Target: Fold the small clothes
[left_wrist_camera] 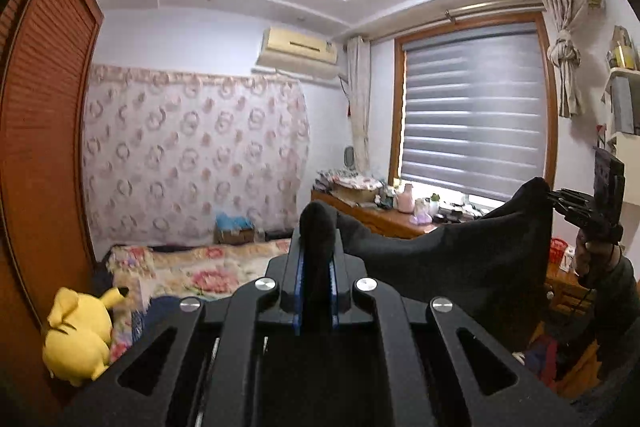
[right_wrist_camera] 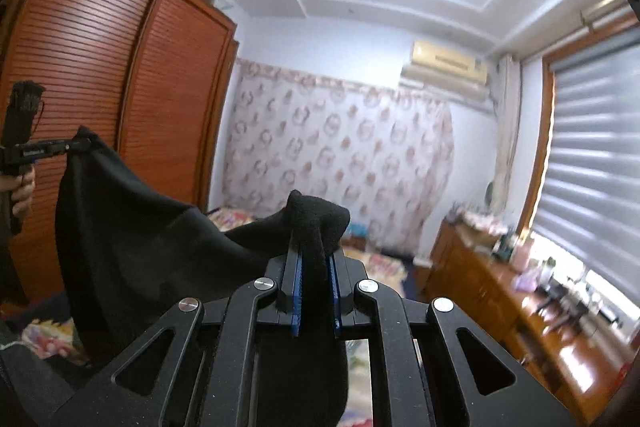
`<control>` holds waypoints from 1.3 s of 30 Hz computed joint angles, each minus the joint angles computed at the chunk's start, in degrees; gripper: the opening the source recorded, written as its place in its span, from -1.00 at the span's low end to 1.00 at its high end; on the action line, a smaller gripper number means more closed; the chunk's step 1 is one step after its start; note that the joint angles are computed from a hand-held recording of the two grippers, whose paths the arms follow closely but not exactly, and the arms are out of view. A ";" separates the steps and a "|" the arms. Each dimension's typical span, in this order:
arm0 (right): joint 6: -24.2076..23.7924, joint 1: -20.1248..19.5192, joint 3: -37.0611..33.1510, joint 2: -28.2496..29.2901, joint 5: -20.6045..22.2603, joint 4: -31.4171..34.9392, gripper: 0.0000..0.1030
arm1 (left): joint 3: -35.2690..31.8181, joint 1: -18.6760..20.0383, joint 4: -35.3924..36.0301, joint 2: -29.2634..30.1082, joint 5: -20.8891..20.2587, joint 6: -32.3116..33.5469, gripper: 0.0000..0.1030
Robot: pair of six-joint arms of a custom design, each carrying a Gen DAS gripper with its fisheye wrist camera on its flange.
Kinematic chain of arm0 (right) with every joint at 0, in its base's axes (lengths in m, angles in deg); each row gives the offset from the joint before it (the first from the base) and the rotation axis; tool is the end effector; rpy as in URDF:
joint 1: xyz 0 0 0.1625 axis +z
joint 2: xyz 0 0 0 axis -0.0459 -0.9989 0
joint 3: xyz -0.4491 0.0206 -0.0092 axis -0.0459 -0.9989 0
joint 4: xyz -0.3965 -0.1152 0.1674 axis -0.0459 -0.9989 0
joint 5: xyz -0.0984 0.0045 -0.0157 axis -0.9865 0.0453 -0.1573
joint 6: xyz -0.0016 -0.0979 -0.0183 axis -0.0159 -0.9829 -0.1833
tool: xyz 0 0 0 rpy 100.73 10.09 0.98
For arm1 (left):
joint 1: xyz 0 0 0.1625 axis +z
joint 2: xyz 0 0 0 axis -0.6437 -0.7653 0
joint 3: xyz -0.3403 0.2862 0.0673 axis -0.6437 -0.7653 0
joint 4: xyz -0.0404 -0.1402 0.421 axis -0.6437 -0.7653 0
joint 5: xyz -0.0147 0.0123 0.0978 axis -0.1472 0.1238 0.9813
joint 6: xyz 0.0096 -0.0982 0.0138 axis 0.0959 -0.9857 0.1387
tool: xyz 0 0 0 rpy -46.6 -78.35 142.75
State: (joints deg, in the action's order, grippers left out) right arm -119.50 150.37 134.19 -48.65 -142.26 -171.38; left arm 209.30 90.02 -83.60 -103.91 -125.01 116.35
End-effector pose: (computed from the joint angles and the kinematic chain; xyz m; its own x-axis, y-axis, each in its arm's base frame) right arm 0.5042 -0.2655 0.2041 -0.4948 -0.0405 0.8681 -0.8631 0.1392 -0.4855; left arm -0.1312 -0.3934 0.5540 -0.6020 0.6407 -0.4765 0.7011 0.1387 -0.6994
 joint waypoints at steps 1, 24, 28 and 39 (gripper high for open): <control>-1.68 0.12 -1.12 -0.01 -0.03 -0.20 -0.84 | -0.36 -0.33 -0.41 0.23 0.35 0.47 -0.88; 3.19 -23.29 1.41 -1.15 9.63 7.25 -0.84 | -11.22 16.47 -15.57 33.98 3.41 9.82 -0.87; 5.63 -33.10 -0.33 1.72 15.94 10.44 -0.84 | -16.76 20.86 -15.77 43.80 5.34 10.77 -0.87; 11.64 -45.41 -10.58 7.67 22.01 22.18 -0.84 | -25.81 22.90 -11.32 54.49 9.80 9.48 -0.85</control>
